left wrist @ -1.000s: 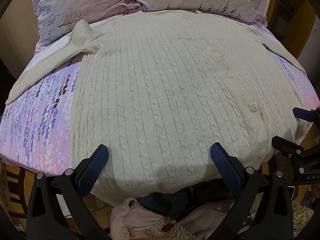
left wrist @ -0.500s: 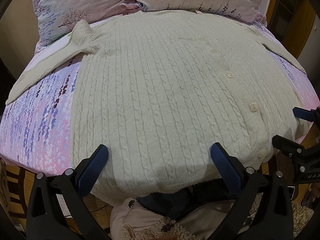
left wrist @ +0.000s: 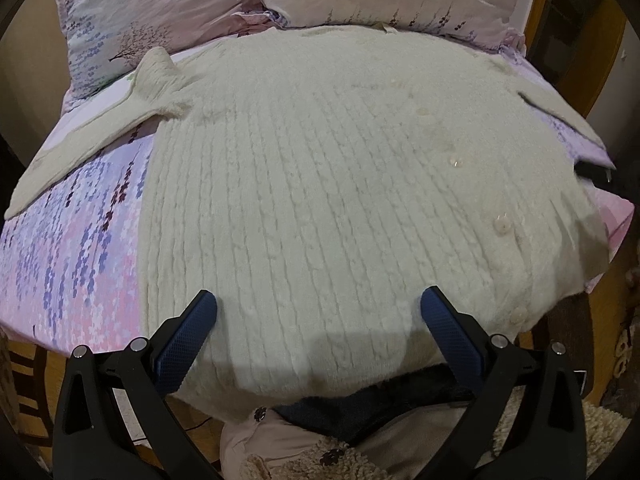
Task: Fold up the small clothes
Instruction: 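Grasp the cardigan sleeve cuff with the right gripper and lift it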
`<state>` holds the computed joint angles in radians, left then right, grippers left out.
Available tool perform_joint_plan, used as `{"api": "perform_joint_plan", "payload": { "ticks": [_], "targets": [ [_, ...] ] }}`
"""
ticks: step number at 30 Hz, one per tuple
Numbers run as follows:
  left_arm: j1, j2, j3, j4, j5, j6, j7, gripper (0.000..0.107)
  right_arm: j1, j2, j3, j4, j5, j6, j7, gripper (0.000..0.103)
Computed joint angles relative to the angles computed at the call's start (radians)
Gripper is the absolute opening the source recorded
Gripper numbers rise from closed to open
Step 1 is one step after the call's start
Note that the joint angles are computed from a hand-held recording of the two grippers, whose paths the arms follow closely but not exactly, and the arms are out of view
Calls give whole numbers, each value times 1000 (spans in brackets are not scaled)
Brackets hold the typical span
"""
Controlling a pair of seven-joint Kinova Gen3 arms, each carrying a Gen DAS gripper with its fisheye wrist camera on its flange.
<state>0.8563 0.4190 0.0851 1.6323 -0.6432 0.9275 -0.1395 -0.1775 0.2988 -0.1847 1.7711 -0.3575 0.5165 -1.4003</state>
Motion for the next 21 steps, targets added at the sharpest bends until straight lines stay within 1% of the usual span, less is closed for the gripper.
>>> {"api": "perform_joint_plan", "payload": {
  "ticks": [2,3,4,5,6,7,8,9,10,11,13,16,17,19,21],
  "targets": [
    [-20,-12,-2,8,-2,-32,-15,102,93,33,-31,-33,-81,-10,-13,96],
    [-28,-16,-5,8,-5,-41,-23,102,139,54,-52,-52,-122,-12,-18,89],
    [-33,-15,-10,3,-11,-41,-27,102,185,82,-72,-77,-163,-18,-37,80],
    [-37,-12,-16,-5,-20,-36,-32,102,232,105,-101,-95,-203,-18,-41,74],
    [-39,-10,-20,-12,-28,-31,-35,102,278,136,-127,-123,-244,-11,-31,63],
    [-45,-4,-26,-24,-39,-26,-45,102,324,173,-160,-148,-285,-10,-28,56],
    [-51,-2,-30,-29,-47,-27,-50,102,371,201,-202,-158,-325,-13,-10,55],
    [-61,0,-35,-36,-52,-32,-59,102,402,234,-226,-178,-366,-10,3,54],
    [-75,1,-39,-41,-53,-43,-67,102,416,260,-231,-197,-390,-9,1,52],
    [-86,-3,-44,-38,-56,-60,-72,102,411,280,-218,-220,-399,-8,-18,52],
    [-106,-7,-57,-37,-64,-90,-72,102,381,304,-164,-254,-406,-18,-93,52],
    [-134,-15,-73,-33,-77,-141,-76,102,377,326,-158,-277,-366,-49,-187,52],
    [-140,-14,-78,-36,-81,-149,-77,102,365,341,-139,-296,-376,-47,-197,52],
    [-159,-10,-83,-45,-81,-172,-93,102,379,358,-134,-307,-420,-53,-167,51],
    [-184,1,-80,-64,-57,-180,-130,102,359,372,-101,-328,-451,-53,-163,50]
  ]
}}
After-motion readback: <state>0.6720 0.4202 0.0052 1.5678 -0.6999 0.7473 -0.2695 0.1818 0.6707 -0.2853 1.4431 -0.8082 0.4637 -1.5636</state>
